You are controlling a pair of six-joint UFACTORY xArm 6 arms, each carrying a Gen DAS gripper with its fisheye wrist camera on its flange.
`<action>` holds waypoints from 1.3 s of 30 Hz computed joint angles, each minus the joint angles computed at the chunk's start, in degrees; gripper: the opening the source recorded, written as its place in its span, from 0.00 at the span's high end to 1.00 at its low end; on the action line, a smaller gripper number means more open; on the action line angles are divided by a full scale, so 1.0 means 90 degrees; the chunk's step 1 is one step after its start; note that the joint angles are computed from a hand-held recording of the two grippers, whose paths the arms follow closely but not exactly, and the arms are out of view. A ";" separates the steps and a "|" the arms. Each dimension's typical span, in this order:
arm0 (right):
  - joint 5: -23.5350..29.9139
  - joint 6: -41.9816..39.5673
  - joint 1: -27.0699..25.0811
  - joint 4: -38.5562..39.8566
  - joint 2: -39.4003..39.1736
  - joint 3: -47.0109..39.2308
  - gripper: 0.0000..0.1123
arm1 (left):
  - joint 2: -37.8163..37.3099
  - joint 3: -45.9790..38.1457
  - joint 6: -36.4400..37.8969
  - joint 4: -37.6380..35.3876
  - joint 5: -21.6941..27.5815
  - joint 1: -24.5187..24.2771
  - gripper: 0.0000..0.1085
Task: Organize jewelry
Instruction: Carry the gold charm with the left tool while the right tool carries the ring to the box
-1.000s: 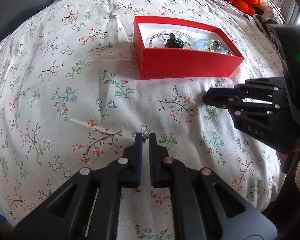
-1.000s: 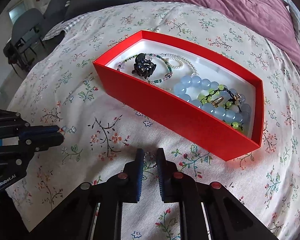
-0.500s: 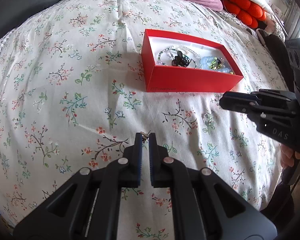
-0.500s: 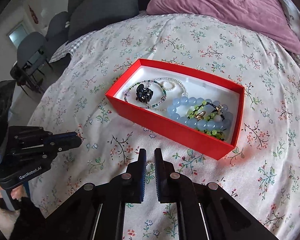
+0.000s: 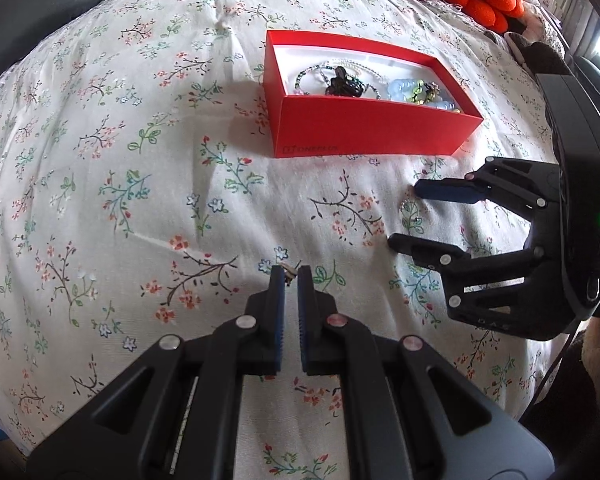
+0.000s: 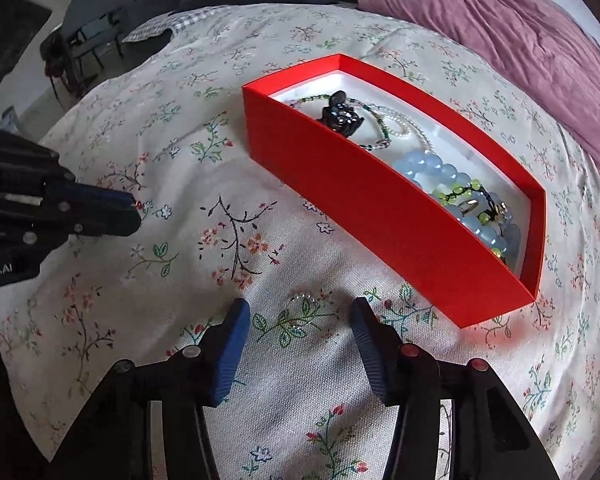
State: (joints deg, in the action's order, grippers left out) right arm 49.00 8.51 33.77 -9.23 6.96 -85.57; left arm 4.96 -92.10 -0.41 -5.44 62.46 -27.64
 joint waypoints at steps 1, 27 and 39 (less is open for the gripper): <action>-0.0046 -0.0096 -0.0015 0.0116 0.0005 0.0011 0.65 | -0.0001 0.0002 0.0005 -0.0002 0.0001 0.0004 0.93; -0.0062 -0.0322 -0.0157 0.0869 -0.0243 -0.0103 0.76 | 0.0036 -0.0124 -0.0057 -0.0029 -0.0011 -0.0002 0.93; 0.0133 -0.0538 -0.0040 0.0645 -0.0001 -0.0046 0.66 | 0.0084 -0.0145 -0.0012 -0.0015 0.0045 -0.0022 0.93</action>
State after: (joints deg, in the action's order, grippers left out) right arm 50.20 3.67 33.41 -3.42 6.95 -85.99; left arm 5.71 -93.41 -0.52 -5.57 62.87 -27.83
